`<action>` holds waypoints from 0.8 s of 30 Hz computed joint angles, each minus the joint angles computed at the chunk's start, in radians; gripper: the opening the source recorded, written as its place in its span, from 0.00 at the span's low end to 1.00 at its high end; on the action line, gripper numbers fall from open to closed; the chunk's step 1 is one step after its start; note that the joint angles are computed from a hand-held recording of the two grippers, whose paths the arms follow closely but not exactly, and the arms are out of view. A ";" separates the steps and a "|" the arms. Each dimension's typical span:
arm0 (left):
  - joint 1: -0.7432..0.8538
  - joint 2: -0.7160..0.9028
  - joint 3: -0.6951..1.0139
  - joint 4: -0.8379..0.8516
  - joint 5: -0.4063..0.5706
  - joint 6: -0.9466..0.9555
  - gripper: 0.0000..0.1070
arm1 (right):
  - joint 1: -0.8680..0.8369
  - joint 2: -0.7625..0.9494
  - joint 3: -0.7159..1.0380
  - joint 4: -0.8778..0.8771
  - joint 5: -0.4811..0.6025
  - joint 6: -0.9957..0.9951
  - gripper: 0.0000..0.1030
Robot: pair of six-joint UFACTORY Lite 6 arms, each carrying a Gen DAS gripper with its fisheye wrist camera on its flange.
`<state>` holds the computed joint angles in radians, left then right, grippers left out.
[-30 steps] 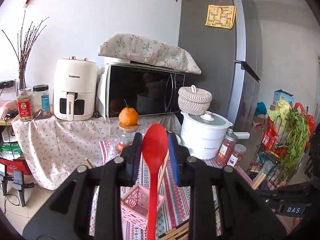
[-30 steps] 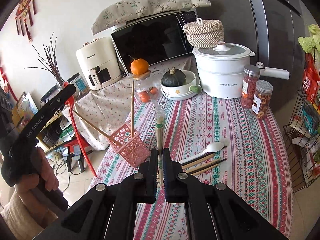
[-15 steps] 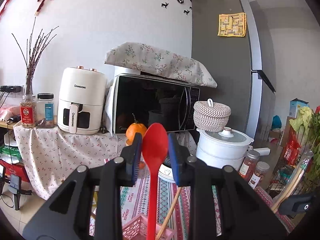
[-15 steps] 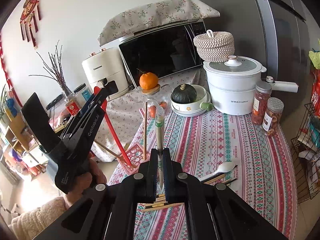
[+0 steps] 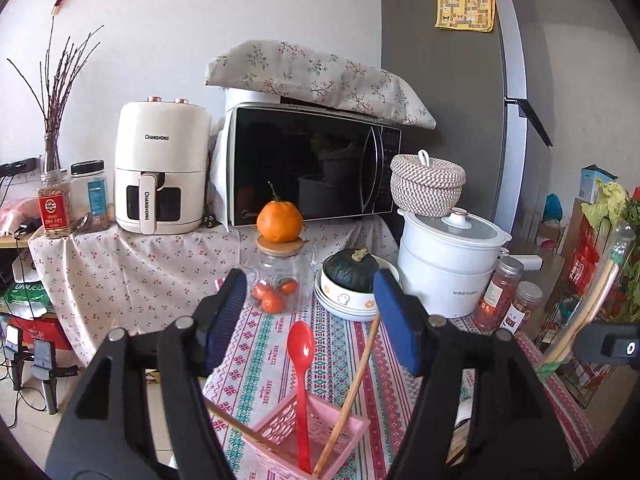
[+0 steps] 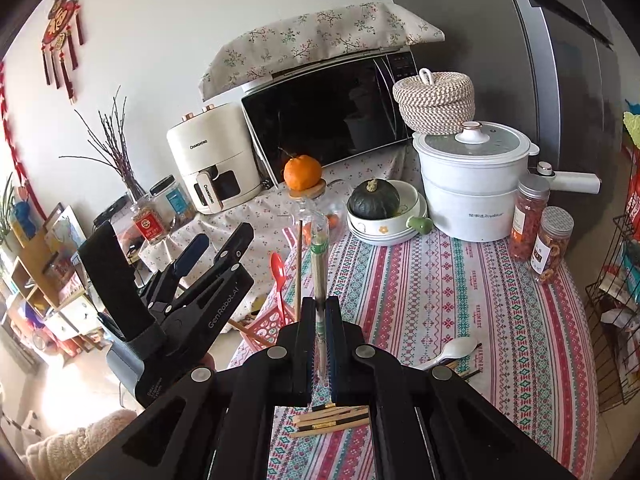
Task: Organize utensils
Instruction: 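Lower the red spoon into the basket with the left tool while the right tool follows, then open both tools to release the spoon and wrapped chopsticks in the basket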
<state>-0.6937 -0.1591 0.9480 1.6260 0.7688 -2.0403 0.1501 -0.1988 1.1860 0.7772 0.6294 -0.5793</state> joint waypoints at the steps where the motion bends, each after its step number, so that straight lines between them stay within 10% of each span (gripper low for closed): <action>1: -0.007 -0.026 0.006 -0.064 0.005 0.058 0.66 | 0.005 0.003 0.011 0.004 -0.003 0.006 0.05; 13: -0.028 -0.332 -0.089 -0.736 0.141 0.562 0.78 | 0.167 0.114 0.145 -0.050 -0.093 0.133 0.05; 24: 0.078 -0.356 -0.213 -0.912 0.054 0.706 0.78 | 0.250 0.353 0.264 -0.179 -0.113 0.278 0.05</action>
